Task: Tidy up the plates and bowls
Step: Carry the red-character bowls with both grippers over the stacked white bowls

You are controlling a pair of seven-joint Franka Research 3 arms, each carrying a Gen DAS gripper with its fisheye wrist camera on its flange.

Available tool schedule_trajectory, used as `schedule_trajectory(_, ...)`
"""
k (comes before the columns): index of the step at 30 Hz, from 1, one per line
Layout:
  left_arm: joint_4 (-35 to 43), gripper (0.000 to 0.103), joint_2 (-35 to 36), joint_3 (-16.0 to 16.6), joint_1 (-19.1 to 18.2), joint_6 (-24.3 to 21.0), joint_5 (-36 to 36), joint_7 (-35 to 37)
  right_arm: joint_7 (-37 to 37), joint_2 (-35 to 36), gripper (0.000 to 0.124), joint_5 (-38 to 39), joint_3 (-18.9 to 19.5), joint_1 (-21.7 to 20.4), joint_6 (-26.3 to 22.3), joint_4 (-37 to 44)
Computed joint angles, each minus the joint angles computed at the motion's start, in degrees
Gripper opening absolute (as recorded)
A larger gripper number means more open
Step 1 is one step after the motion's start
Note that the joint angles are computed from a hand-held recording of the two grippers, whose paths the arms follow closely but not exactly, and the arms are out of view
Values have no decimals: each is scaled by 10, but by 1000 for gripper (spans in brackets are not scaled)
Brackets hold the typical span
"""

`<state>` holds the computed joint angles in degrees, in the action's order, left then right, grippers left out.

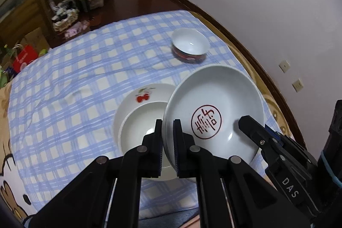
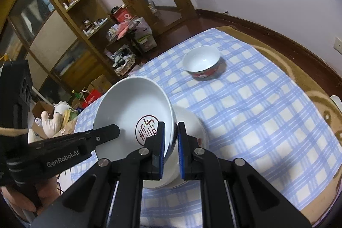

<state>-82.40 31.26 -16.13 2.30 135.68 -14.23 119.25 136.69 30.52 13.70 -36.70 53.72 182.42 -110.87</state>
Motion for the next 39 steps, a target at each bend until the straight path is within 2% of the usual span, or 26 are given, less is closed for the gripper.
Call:
schedule_trajectory(4,-38,8,-17,-1,11,37,-9,10,18,14,12,-8,-31,35,-15,11)
schedule_trajectory(7,-42,7,-18,-5,22,36,-22,22,28,19,12,-25,-42,48,-24,16)
schedule_trajectory(12,-25,8,-2,-7,33,20,-42,28,40,23,12,-38,-9,17,-21,29)
schedule_trajectory(16,-17,8,10,-5,33,19,-41,28,46,36,12,-47,-5,11,-24,43)
schedule_trajectory(21,-4,7,28,-2,30,18,-35,11,42,39,12,-43,51,-43,-23,58)
schedule_trajectory(26,13,7,49,-3,29,8,-23,4,44,52,12,-51,58,-53,-29,71)
schedule_trajectory(31,26,7,62,-5,30,-2,-18,-2,41,58,12,-49,87,-81,-30,80)
schedule_trajectory(39,26,7,65,-5,31,-5,-11,-6,40,61,12,-50,99,-92,-31,84)
